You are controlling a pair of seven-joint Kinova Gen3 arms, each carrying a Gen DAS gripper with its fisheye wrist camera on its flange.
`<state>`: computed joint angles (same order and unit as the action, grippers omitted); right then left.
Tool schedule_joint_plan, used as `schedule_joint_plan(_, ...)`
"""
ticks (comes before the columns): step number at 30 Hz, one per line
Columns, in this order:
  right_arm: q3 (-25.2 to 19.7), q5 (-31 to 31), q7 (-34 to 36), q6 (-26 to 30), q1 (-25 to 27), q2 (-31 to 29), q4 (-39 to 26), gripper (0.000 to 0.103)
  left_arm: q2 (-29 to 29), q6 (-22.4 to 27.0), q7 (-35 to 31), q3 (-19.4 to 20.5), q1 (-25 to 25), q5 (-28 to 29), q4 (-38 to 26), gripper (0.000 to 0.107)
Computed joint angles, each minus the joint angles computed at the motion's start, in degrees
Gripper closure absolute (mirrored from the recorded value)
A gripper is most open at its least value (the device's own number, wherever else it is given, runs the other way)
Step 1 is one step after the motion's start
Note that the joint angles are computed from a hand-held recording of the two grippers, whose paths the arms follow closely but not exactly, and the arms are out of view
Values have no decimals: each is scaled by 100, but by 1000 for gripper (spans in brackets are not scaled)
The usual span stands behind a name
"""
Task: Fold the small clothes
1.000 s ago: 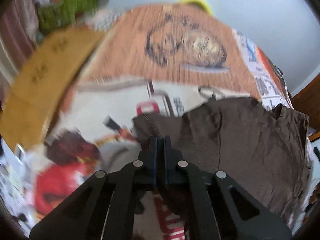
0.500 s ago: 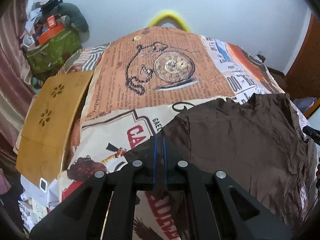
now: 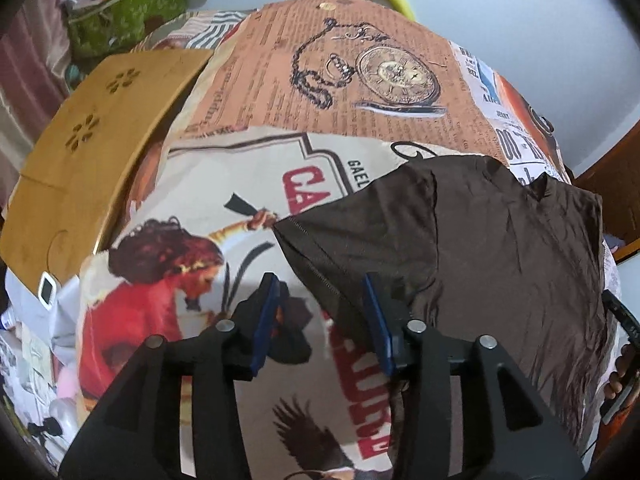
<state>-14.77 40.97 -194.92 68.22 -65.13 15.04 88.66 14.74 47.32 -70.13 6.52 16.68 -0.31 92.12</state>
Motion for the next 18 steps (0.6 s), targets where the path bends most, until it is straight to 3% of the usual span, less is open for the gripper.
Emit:
schedule_joint_plan(5, 106, 24, 355, 243, -65, 326, -309, 64, 33, -82, -60, 19, -148, 283, 79, 54)
schedule_joint_plan(7, 167, 63, 235, 176, -103, 290, -250, 73, 46, -80, -127, 35, -225, 425, 88, 52)
schedule_joint_plan(9, 197, 73, 51, 104, -102, 223, -151, 92, 36, -98, -158, 33, -259, 495, 109, 50)
schedule_joint_plan(13, 146, 133, -196, -98, -45, 58, 60, 94, 2, -109, -222, 29, -298, 558, 112, 48)
schedule_joint_plan(18, 70, 424, -163, 320, -227, 116, -163, 94, -4, -130, -253, 33, -314, 604, 83, 46)
